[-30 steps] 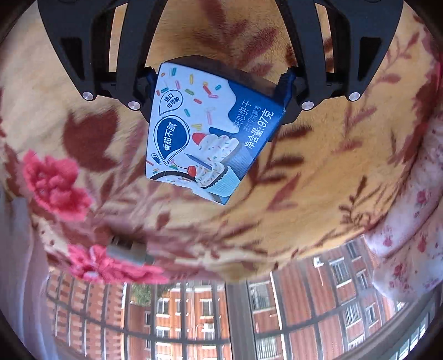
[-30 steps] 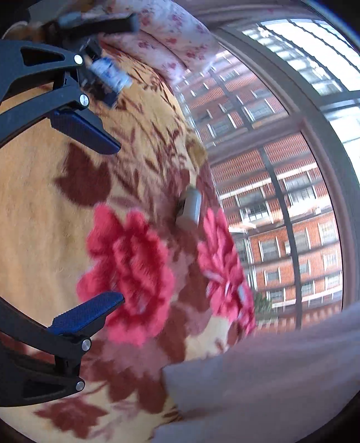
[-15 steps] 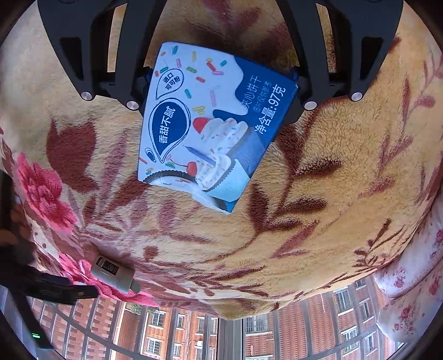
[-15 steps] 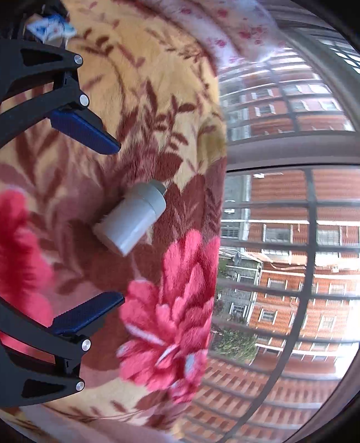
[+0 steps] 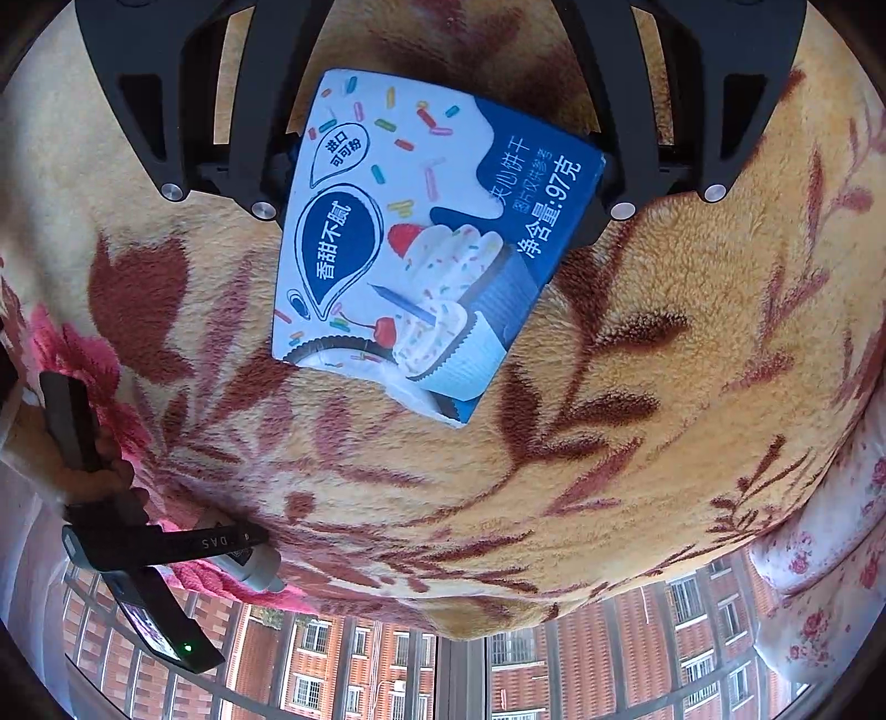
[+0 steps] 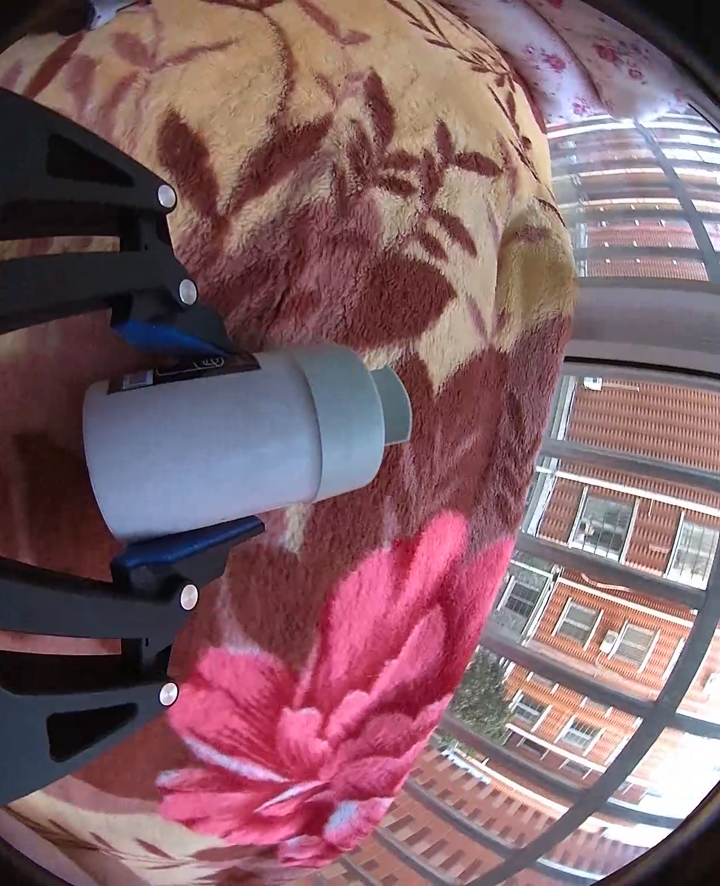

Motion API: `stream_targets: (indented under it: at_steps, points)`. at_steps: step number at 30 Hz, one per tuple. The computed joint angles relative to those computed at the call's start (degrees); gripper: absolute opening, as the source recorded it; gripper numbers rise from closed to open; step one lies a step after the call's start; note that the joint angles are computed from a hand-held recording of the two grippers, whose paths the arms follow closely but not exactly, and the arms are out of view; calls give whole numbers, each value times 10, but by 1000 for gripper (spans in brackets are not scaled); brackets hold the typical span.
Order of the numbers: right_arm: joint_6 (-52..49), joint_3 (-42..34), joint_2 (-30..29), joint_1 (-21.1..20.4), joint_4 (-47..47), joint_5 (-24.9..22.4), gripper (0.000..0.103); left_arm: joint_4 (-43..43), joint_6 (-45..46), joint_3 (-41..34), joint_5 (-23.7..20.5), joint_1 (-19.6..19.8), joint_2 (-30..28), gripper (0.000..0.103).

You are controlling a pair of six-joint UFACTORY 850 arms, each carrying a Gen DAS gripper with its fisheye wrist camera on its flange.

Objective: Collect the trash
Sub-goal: 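Grasp the white bottle with the right gripper, then carry box and bottle over the orange bin and open both grippers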

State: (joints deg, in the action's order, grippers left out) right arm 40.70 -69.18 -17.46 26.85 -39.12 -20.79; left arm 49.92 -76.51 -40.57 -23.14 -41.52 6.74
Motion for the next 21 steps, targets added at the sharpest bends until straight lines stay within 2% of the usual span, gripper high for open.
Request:
stream_targets:
  at_steps: [4,6,10,13,15,17,21]
  points:
    - [20,34,35,5,62,13,50,0,-5,2,10,2,3,64]
    - [59,60,60,13,62,16,49,0,-8,5,21,7,6,64]
    - [206,149,147,48,26,22,49,-1,-11,10,38,17,13,64]
    - [338,212,209,97,-49,6,48,-3,-11,13,43,20,16,61]
    - [428,256,254,149,-88,-22,48,-5,-11,13,40,20,18,59]
    - [480,282,282,186,-103,-34,48,-9,-6,11,35,19,18,57]
    - [658,336,334,265,-172,-64,48,-34,5,19,39,25,39,56]
